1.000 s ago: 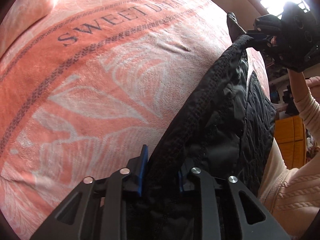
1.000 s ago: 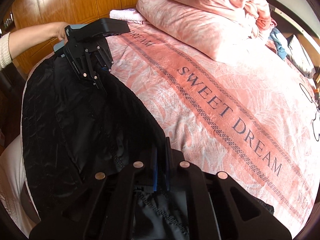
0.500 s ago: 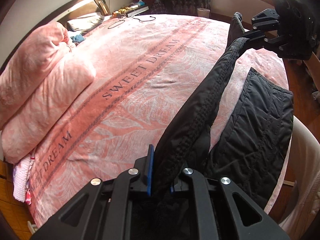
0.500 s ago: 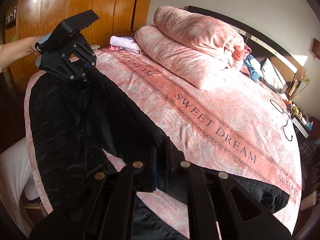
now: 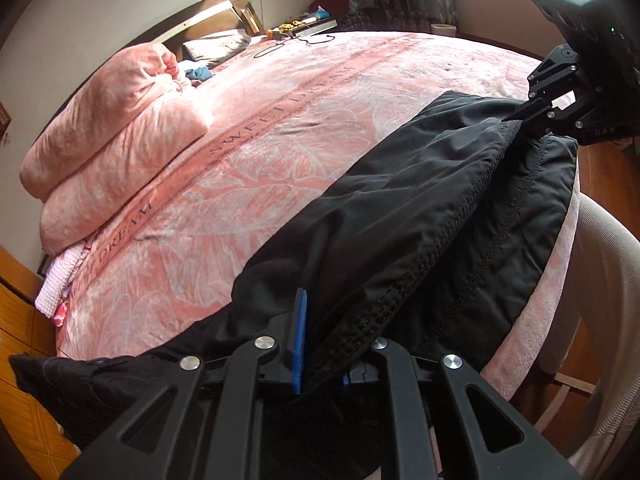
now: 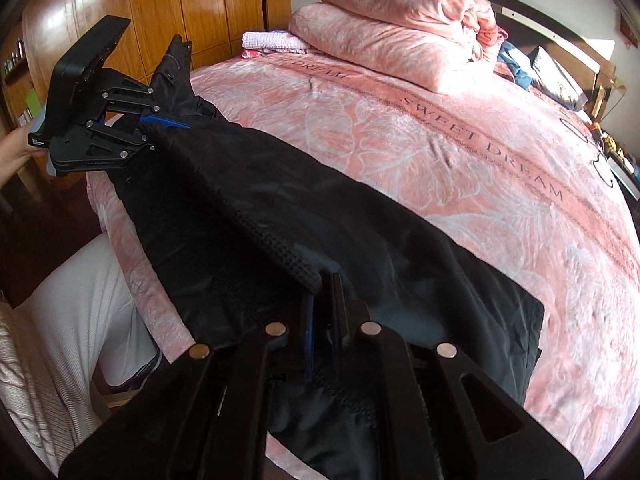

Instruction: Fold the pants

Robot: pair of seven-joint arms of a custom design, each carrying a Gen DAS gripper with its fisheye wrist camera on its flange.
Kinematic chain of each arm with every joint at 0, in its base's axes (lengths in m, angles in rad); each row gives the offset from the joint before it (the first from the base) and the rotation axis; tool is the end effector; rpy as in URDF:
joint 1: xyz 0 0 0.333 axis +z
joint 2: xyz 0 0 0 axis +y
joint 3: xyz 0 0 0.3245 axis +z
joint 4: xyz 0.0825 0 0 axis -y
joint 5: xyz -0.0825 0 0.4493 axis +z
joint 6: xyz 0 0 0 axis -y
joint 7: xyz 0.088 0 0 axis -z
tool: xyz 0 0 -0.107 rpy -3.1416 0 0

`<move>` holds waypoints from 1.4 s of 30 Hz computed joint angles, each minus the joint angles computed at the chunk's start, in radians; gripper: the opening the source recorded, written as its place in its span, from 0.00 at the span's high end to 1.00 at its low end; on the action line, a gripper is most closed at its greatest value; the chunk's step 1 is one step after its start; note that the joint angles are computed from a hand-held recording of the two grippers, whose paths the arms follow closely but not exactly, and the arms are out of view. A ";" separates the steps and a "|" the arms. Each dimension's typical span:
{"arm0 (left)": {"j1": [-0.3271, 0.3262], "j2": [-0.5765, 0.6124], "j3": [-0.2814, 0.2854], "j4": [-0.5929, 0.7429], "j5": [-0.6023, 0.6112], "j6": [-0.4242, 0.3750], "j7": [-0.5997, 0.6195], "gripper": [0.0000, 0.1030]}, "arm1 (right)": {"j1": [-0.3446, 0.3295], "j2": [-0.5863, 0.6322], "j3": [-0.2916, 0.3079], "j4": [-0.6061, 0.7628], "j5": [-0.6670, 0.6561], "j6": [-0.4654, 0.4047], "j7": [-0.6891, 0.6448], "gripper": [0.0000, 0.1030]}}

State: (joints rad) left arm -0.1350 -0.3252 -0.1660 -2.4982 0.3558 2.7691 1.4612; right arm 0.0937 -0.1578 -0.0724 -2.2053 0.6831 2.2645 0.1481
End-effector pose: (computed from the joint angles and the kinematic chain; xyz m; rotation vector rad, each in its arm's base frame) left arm 0.4952 -0.1704 0.4358 -1.3149 2.1976 -0.4371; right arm 0.5788 0.0279 0.4532 -2.4561 0.6506 -0.2032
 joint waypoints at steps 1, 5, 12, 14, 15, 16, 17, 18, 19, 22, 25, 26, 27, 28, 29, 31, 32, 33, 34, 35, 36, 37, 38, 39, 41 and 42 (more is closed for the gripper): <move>0.007 -0.006 -0.009 -0.020 0.005 0.021 -0.029 0.87 | -0.002 0.002 0.000 -0.006 -0.004 -0.005 0.011 0.94; -0.019 -0.007 0.012 -0.074 -0.079 0.075 -0.103 0.86 | -0.015 0.029 -0.007 0.002 -0.003 -0.060 0.069 0.93; -0.067 -0.025 0.031 -0.147 -0.175 0.111 -0.160 0.84 | -0.039 0.023 -0.012 -0.017 -0.009 -0.112 0.108 0.92; -0.070 -0.018 0.030 -0.157 -0.184 0.111 -0.171 0.82 | -0.042 0.012 -0.011 -0.030 -0.023 -0.120 0.105 0.91; -0.071 -0.013 0.033 -0.163 -0.193 0.124 -0.178 0.82 | -0.042 0.012 -0.009 -0.035 -0.037 -0.120 0.114 0.91; -0.082 -0.011 0.042 -0.170 -0.211 0.138 -0.177 0.82 | -0.043 0.013 -0.006 -0.040 -0.050 -0.115 0.121 0.90; -0.087 -0.010 0.049 -0.173 -0.223 0.148 -0.177 0.82 | -0.043 0.014 -0.004 -0.045 -0.060 -0.109 0.128 0.90; -0.097 -0.009 0.059 -0.174 -0.240 0.152 -0.172 0.81 | -0.044 0.019 -0.006 -0.043 -0.061 -0.114 0.131 0.88; -0.111 -0.011 0.073 -0.175 -0.260 0.153 -0.159 0.78 | -0.045 0.027 -0.009 -0.035 -0.061 -0.128 0.136 0.86; -0.185 -0.053 0.134 -0.189 -0.350 0.115 -0.083 0.61 | -0.054 0.035 -0.015 -0.009 -0.070 -0.188 0.159 0.72; -0.323 -0.134 0.268 -0.219 -0.561 0.090 0.096 0.18 | -0.059 -0.016 -0.017 -0.038 -0.058 -0.166 0.136 0.17; -0.311 -0.175 0.256 -0.242 -0.574 0.099 0.094 0.10 | -0.058 -0.033 -0.026 -0.044 -0.039 -0.179 0.103 0.20; -0.303 -0.215 0.251 -0.262 -0.587 0.106 0.095 0.09 | -0.060 -0.042 -0.034 -0.039 -0.031 -0.205 0.092 0.32; -0.306 -0.242 0.264 -0.268 -0.604 0.100 0.103 0.09 | -0.063 -0.044 -0.040 -0.027 -0.025 -0.232 0.098 0.36; -0.291 -0.271 0.263 -0.276 -0.610 0.091 0.095 0.09 | -0.066 -0.044 -0.046 -0.017 -0.009 -0.249 0.106 0.36; -0.220 -0.299 0.227 -0.280 -0.580 0.087 0.052 0.09 | -0.072 -0.039 -0.056 0.001 0.039 -0.267 0.126 0.36; -0.186 -0.292 0.220 -0.269 -0.558 0.086 0.042 0.09 | -0.075 -0.030 -0.057 0.013 0.058 -0.271 0.143 0.36; -0.143 -0.266 0.211 -0.243 -0.527 0.086 0.031 0.09 | -0.077 -0.018 -0.057 0.025 0.080 -0.272 0.161 0.36; -0.103 -0.241 0.196 -0.218 -0.497 0.079 0.013 0.09 | -0.077 -0.001 -0.054 0.043 0.097 -0.274 0.183 0.36; -0.090 -0.208 0.213 -0.187 -0.488 0.076 0.020 0.09 | -0.077 0.014 -0.048 0.054 0.108 -0.263 0.210 0.36; -0.101 -0.173 0.252 -0.158 -0.504 0.083 0.049 0.10 | -0.075 0.030 -0.039 0.067 0.112 -0.251 0.241 0.36; -0.134 -0.136 0.308 -0.124 -0.546 0.082 0.101 0.10 | -0.073 0.047 -0.033 0.080 0.114 -0.245 0.267 0.35; -0.171 -0.104 0.368 -0.091 -0.604 0.067 0.171 0.11 | -0.069 0.063 -0.024 0.095 0.118 -0.238 0.293 0.35; -0.208 -0.074 0.424 -0.059 -0.671 0.044 0.244 0.15 | -0.066 0.075 -0.017 0.104 0.120 -0.230 0.312 0.35; -0.301 -0.011 0.547 0.017 -0.841 -0.027 0.434 0.24 | -0.060 0.093 -0.005 0.117 0.119 -0.218 0.339 0.35; -0.324 0.016 0.585 0.048 -0.904 -0.072 0.515 0.27 | -0.057 0.099 0.000 0.119 0.121 -0.214 0.349 0.35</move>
